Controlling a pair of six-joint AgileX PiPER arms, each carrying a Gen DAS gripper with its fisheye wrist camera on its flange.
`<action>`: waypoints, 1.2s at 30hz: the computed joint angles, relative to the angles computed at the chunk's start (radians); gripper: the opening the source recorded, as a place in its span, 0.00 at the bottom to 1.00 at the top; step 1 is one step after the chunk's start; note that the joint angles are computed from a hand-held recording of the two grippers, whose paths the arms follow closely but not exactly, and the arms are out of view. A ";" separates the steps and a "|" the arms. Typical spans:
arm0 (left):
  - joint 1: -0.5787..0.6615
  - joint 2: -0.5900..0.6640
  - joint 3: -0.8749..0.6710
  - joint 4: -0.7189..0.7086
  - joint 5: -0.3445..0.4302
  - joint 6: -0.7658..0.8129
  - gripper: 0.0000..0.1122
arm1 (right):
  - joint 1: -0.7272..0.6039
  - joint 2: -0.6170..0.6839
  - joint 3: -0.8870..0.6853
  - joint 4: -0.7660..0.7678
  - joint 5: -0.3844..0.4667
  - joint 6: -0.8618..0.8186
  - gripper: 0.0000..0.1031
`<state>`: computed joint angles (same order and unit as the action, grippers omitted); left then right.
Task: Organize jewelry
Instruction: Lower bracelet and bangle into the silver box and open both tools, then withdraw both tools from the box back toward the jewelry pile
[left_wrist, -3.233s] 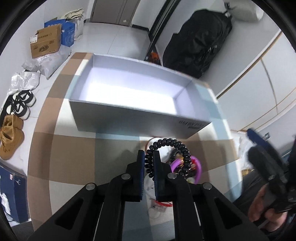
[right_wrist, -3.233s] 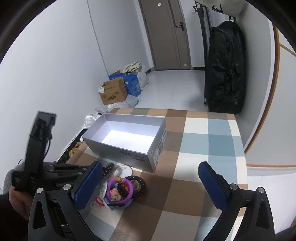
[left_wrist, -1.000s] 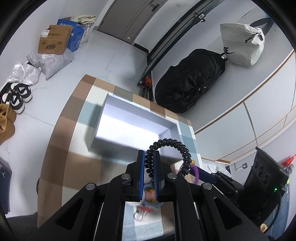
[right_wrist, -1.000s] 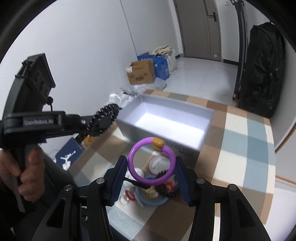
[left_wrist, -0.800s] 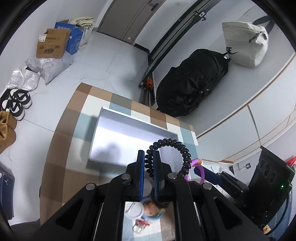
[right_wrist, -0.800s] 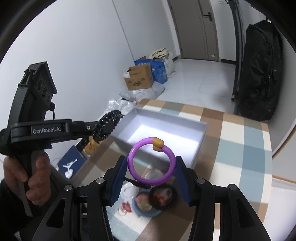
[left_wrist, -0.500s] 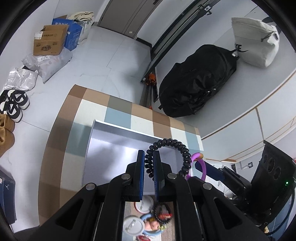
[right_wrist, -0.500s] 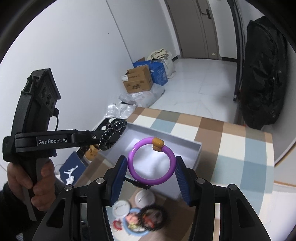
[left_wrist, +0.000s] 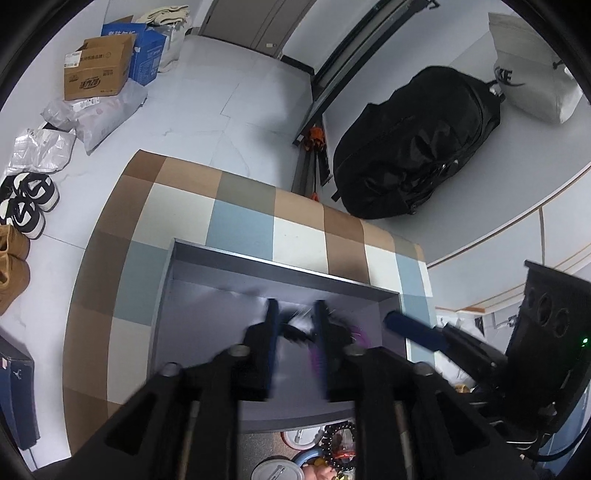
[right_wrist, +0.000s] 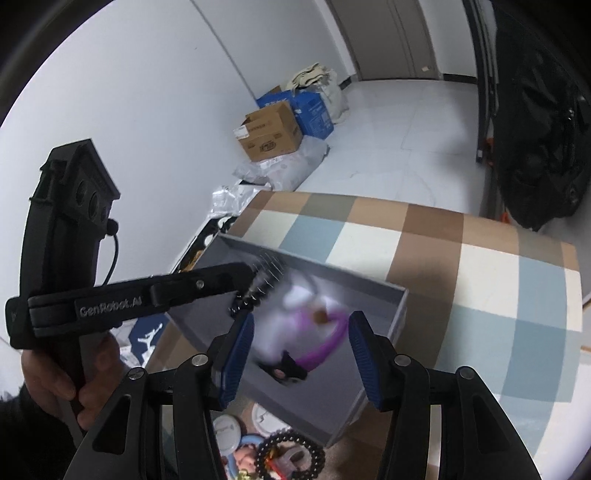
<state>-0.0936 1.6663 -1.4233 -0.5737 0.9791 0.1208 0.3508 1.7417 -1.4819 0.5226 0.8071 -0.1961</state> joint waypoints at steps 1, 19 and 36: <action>0.005 -0.007 0.008 -0.015 -0.009 0.010 0.28 | 0.000 0.001 -0.002 -0.001 -0.007 -0.001 0.68; -0.007 -0.174 0.151 0.078 -0.168 -0.060 0.50 | 0.015 -0.185 0.157 -0.087 -0.151 0.090 0.95; -0.120 -0.359 0.335 0.271 -0.265 -0.116 0.74 | 0.089 -0.361 0.328 -0.310 -0.238 0.360 1.00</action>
